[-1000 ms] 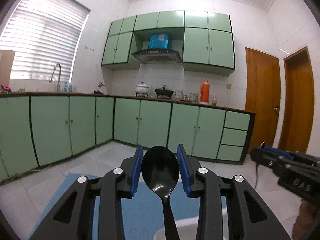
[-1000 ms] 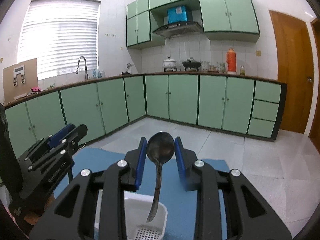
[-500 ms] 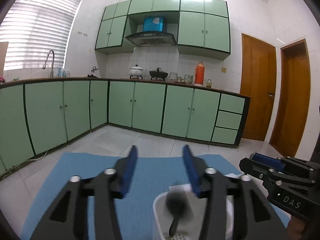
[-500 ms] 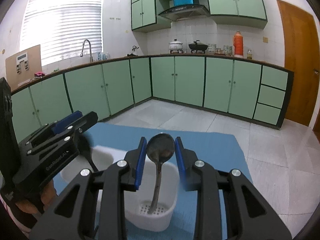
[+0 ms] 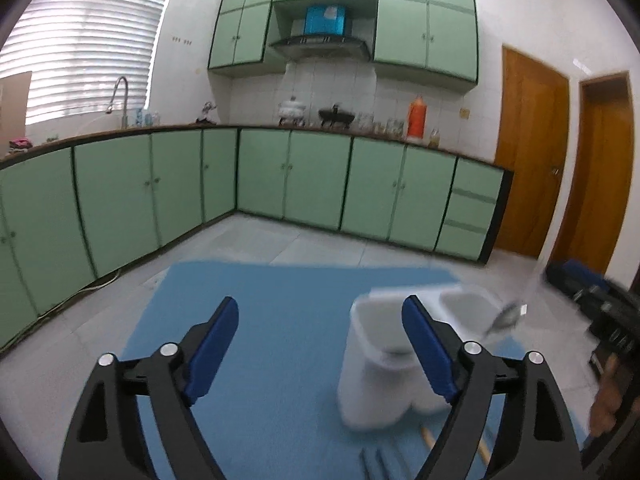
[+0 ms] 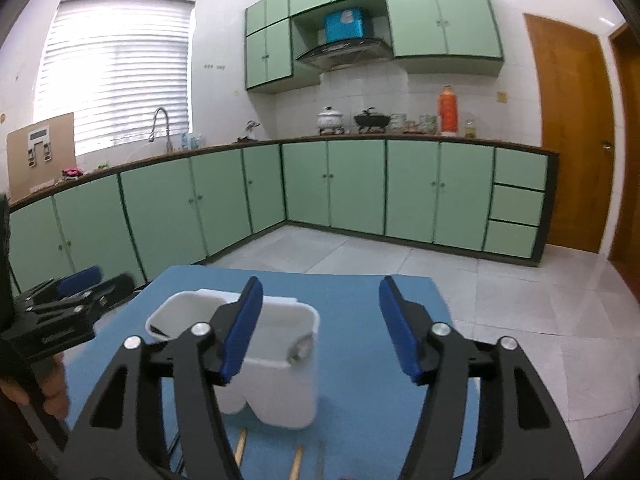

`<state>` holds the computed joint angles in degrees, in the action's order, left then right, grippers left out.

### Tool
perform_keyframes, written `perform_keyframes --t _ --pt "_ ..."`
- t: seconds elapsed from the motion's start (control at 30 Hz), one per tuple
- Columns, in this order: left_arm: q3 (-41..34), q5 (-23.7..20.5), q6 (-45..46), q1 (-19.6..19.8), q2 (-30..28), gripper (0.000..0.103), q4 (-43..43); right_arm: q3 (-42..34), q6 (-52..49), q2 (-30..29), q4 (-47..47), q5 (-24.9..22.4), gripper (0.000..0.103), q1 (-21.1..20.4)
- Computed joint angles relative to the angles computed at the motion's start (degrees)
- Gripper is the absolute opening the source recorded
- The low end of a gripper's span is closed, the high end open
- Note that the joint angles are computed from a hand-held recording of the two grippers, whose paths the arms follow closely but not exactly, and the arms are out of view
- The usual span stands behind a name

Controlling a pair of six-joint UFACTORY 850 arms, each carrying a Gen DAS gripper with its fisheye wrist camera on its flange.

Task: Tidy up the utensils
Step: 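Grasp the small silver spoon with the left gripper while the right gripper grasps another silver spoon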

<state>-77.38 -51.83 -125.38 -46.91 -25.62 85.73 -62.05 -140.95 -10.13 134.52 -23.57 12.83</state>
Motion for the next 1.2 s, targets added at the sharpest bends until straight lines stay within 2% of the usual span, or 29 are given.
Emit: perform_keyframes --t 0.13,0.3,0.43,0.7,0.87,1.03,1.2 --pt "0.86 0.18 5.16 -1.99 0.77 0.084 -9.23 4.91 -5.88 3.5 5.17 1.57 0.065 -0.7" --pt "1.22 -0.97 10.18 -4.43 -0.32 0.084 -19.02 9.57 -3.66 5.9 2.28 4.05 0.065 -1.63" --pt "0.77 -1.74 12.58 -5.78 -2.06 0.084 -24.09 12.45 -2.86 7.08 0.57 5.29 0.065 -1.75" --pt "1.39 0.83 13.93 -6.43 -3.74 0.081 -28.15 14.72 5.15 7.03 -8.14 6.63 0.065 -2.56" --pt "1.54 3.16 15.08 -6.22 -4.37 0.065 -29.63 15.36 6.23 6.81 -9.23 6.91 0.065 -2.82" --pt "2.11 4.78 13.82 -6.15 -4.06 0.056 -28.47 15.32 6.78 6.39 -9.63 7.26 0.065 -2.79" --pt "2.86 6.82 13.45 -5.78 -3.38 0.034 -27.32 15.19 7.35 6.09 -10.69 7.41 0.065 -2.87"
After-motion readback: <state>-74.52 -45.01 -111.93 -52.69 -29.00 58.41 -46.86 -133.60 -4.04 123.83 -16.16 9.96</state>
